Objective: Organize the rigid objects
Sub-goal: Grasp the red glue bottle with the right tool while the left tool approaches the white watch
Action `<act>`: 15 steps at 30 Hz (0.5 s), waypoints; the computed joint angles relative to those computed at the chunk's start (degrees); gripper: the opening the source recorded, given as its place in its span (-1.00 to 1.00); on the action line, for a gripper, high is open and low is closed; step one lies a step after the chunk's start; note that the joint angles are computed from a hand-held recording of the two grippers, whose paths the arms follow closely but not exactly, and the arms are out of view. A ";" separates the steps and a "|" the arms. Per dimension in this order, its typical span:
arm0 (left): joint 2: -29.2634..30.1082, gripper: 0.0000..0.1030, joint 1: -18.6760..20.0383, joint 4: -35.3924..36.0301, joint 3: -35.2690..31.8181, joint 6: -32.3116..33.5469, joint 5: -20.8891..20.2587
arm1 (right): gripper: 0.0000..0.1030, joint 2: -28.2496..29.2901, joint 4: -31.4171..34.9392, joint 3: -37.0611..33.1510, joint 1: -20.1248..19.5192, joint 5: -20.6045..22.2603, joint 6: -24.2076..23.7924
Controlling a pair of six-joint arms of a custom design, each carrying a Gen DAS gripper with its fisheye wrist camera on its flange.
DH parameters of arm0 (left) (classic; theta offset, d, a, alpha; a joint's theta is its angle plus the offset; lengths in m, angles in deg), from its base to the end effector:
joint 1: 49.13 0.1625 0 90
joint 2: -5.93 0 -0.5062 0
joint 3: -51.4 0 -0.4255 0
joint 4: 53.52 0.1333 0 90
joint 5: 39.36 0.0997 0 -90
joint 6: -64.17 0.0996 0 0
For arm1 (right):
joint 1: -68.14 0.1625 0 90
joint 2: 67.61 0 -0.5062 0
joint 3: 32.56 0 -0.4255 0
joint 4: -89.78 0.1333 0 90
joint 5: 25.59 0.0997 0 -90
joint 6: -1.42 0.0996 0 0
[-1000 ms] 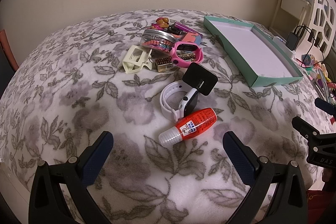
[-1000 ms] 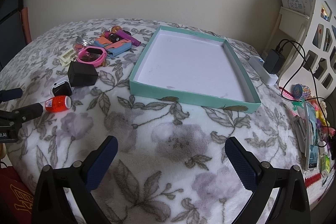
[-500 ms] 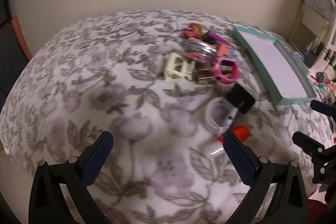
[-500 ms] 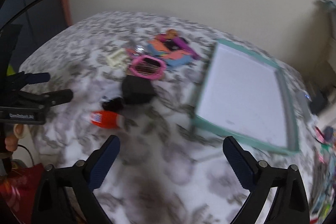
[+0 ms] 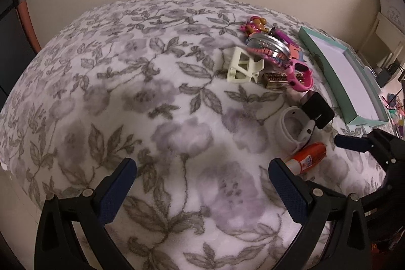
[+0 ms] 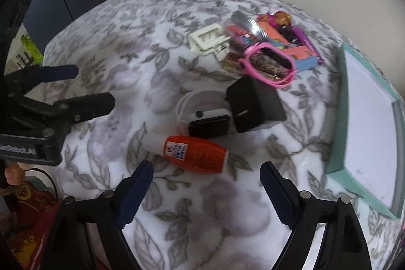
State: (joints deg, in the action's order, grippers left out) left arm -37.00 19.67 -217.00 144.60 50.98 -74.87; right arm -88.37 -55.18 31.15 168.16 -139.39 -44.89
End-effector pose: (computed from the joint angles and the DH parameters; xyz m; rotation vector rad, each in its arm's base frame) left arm -0.0739 -0.7833 0.1662 -0.0794 2.2396 -0.7764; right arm 0.2485 -0.8713 -0.0164 1.2135 -2.3924 0.0921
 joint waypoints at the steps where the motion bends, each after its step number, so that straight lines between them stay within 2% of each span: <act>1: -0.11 1.00 0.14 0.14 0.07 -0.28 -0.18 | 0.65 0.50 0.47 -0.56 0.06 -0.38 -0.01; 8: -0.81 1.00 0.80 -0.09 0.60 -0.95 -0.99 | 0.55 2.91 1.41 -3.25 0.61 -0.78 -2.08; 13: -0.78 1.00 1.17 -0.28 0.44 -0.71 -1.88 | 0.27 2.94 2.16 -3.42 0.76 0.68 -1.63; 15: -0.70 1.00 1.20 -0.54 0.45 -0.40 -2.19 | 0.10 2.45 2.21 -2.82 0.62 1.36 -1.22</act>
State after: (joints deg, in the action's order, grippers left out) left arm -37.70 20.87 -217.55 145.05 50.57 -77.06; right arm -85.92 -52.97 28.33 168.78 -138.02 -46.11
